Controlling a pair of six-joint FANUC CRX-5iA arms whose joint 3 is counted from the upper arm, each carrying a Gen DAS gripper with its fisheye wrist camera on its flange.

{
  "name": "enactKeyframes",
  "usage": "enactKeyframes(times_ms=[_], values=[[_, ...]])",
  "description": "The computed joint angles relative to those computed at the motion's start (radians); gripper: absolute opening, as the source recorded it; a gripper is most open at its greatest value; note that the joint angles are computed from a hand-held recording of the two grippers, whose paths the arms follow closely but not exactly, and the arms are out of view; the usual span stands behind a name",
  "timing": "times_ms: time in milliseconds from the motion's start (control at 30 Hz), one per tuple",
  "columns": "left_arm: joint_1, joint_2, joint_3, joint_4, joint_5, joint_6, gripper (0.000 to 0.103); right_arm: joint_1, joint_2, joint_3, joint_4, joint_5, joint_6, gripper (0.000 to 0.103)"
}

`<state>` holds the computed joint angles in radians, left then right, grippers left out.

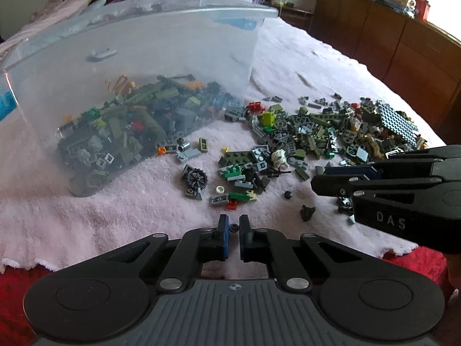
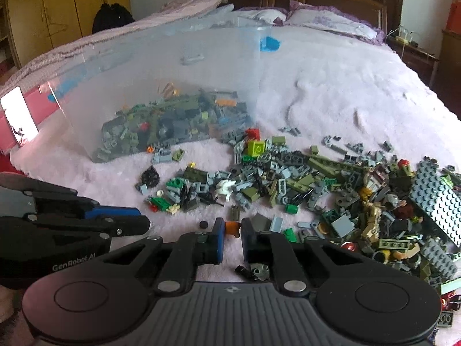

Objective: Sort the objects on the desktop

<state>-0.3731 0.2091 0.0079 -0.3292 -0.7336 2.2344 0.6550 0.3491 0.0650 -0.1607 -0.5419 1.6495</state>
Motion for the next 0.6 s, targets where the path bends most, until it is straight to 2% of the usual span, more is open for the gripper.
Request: enactKeyframes(times_ms=[600], values=[[-0.017,-0.038,0.003,-0.029,-0.008,0.040,0.009,-0.007,-0.028,-0.016,-0.010,-0.003,0.005,0.013]])
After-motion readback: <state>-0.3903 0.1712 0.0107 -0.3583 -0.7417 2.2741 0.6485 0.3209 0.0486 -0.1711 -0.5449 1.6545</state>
